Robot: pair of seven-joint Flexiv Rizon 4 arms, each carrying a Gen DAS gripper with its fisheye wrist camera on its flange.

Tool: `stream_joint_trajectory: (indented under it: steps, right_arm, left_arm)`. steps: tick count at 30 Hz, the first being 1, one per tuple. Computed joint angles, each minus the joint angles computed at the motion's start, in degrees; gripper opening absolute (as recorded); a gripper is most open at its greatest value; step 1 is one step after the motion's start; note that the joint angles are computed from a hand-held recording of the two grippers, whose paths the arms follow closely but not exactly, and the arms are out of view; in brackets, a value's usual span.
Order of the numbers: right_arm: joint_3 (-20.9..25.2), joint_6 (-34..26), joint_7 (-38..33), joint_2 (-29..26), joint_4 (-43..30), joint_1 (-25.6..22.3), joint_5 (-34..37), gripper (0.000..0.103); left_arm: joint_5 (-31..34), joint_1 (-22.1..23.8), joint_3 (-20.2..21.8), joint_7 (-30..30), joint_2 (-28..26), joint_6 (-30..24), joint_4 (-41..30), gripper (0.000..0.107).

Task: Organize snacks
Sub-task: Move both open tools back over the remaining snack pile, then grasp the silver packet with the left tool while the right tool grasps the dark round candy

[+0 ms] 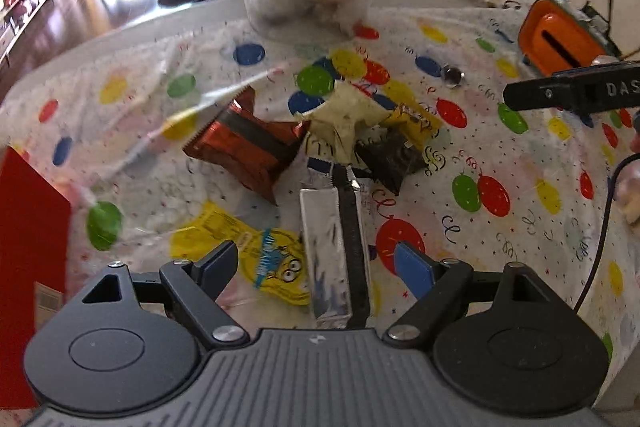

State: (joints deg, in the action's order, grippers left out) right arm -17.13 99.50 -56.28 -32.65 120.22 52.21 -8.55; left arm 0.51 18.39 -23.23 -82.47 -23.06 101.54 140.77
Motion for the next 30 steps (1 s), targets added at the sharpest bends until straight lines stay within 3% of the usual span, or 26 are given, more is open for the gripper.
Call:
stream_joint_trajectory:
  steps: [7, 11, 16, 19, 26, 30]
  right_arm:
    - [7.6, -4.7, 1.1, -7.3, -9.7, -12.4, -2.7, 0.087]
    - [11.2, -7.9, 3.7, -11.3, -15.1, -17.5, -3.6, 0.083]
    - [9.1, -9.1, 8.7, -14.7, -18.5, -16.9, -4.7, 0.079]
    - [8.7, -9.8, 10.6, -16.1, -20.2, -17.1, -5.6, 0.075]
    - [8.3, -11.0, 13.2, -18.5, -23.1, -17.5, -7.8, 0.065]
    - [6.5, -10.1, 14.4, -19.1, -23.1, -16.2, -8.8, 0.057]
  left_arm:
    - [-6.7, -14.3, 11.2, -5.9, -3.7, -2.6, -5.4, 0.086]
    - [-8.2, -18.9, 15.6, -6.7, -5.0, -3.6, -7.2, 0.086]
    - [-9.1, -23.3, 20.2, -6.7, -6.2, -5.2, -8.7, 0.086]
    - [-8.4, -22.3, 18.9, -5.3, -6.6, -4.6, -8.6, 0.086]
    - [-7.7, -25.0, 20.9, -3.6, -7.2, -2.5, -8.9, 0.085]
    - [-8.1, -23.6, 19.5, -3.0, -7.3, -3.8, -9.1, 0.072]
